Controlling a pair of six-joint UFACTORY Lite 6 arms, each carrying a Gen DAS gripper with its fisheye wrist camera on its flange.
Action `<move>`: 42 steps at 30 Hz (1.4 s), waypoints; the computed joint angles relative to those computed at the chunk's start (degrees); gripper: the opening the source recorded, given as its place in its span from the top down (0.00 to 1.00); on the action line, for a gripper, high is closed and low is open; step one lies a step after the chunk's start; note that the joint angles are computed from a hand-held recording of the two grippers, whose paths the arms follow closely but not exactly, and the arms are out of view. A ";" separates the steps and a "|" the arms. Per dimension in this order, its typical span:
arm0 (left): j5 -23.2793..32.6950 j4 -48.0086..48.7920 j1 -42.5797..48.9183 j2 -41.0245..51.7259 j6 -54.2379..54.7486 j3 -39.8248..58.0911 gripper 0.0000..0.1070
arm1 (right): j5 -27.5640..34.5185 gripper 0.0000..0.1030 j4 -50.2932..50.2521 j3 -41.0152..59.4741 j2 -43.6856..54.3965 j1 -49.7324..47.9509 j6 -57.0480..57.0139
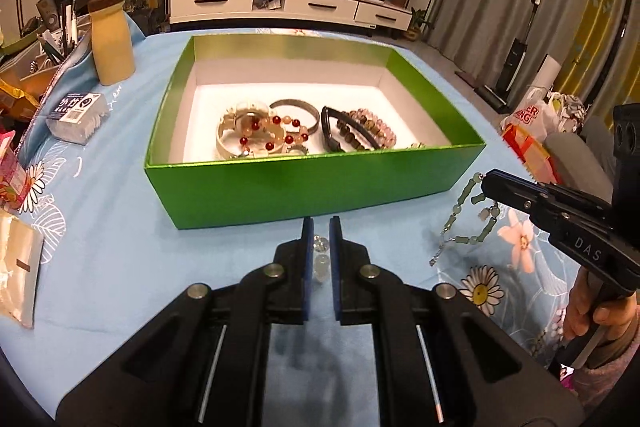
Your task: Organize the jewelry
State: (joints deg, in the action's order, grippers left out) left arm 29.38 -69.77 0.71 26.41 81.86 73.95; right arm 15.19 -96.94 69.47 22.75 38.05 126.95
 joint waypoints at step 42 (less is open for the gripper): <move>5.29 3.68 5.08 -2.74 -3.85 0.40 0.93 | 7.43 0.83 10.85 -2.75 3.86 1.51 -10.22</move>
